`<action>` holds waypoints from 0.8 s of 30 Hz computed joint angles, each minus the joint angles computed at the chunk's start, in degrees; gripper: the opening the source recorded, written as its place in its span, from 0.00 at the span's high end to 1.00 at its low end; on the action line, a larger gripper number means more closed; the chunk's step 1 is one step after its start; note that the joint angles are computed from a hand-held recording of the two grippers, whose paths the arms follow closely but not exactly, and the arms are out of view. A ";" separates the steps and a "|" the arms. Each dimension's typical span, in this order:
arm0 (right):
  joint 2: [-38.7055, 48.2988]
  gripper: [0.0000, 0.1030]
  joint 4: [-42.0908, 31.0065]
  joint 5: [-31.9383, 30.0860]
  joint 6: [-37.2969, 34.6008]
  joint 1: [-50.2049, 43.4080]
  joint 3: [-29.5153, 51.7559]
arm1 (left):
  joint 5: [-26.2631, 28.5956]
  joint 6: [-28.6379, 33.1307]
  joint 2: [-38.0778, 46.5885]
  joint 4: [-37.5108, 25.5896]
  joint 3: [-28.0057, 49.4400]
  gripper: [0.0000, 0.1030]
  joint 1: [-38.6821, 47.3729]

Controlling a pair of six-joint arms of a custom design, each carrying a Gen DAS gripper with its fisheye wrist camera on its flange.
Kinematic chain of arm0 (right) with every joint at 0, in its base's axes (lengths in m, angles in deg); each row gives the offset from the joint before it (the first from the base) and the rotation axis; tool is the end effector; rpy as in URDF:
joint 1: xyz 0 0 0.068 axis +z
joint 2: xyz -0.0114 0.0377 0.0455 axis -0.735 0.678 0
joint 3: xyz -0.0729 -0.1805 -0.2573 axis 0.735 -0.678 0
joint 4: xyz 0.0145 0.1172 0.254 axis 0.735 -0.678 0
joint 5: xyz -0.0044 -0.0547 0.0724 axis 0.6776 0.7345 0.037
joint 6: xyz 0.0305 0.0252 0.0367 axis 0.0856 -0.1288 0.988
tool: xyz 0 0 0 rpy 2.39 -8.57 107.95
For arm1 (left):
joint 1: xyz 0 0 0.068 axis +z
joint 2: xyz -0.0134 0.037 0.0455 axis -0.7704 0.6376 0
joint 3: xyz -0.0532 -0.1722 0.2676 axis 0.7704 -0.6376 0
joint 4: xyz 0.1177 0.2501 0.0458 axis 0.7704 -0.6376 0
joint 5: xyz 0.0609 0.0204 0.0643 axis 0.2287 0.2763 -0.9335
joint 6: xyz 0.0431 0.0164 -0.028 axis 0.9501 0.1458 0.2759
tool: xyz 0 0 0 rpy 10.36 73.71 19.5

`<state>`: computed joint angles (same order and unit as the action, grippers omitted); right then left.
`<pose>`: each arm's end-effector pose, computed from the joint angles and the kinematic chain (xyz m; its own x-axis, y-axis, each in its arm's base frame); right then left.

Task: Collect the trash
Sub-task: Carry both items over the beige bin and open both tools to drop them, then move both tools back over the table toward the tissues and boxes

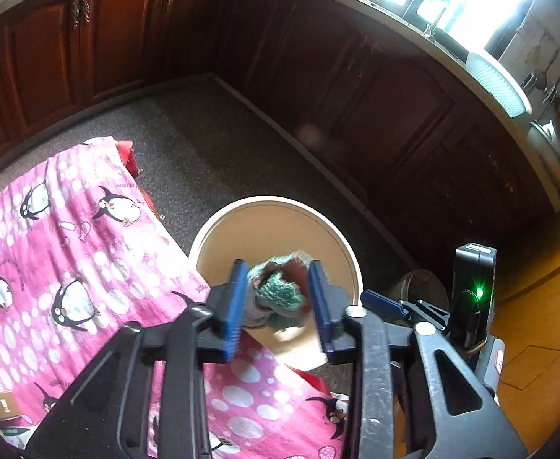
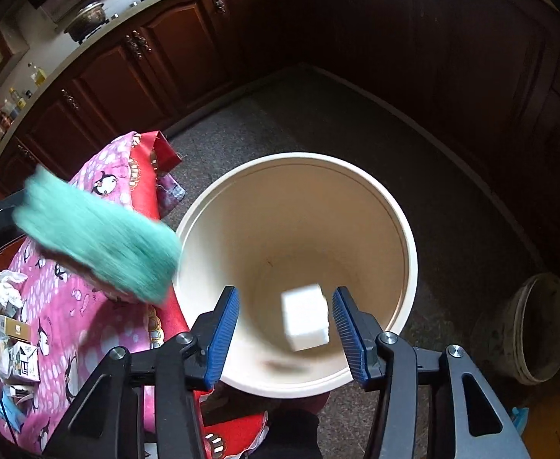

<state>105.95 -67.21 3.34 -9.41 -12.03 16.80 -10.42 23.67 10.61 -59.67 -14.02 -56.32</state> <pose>0.1065 0.0664 0.1691 -0.8434 0.3378 -0.4179 0.2658 0.9381 0.2220 0.2122 -0.0396 0.2434 -0.7972 0.2783 -0.5358 0.4993 0.8028 -0.3259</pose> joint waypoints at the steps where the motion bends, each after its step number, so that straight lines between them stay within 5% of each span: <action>1: 0.94 0.52 1.06 -0.06 0.25 0.17 0.01 | 0.14 0.35 -0.30 -0.24 -0.13 0.61 0.43; 13: 2.36 0.50 -2.25 5.50 7.99 10.54 4.34 | 0.74 8.07 -8.17 -7.95 -0.39 0.57 9.49; 24: 9.33 0.39 -6.56 14.16 14.76 26.59 15.66 | 7.18 31.51 -9.75 -24.07 3.94 0.56 35.39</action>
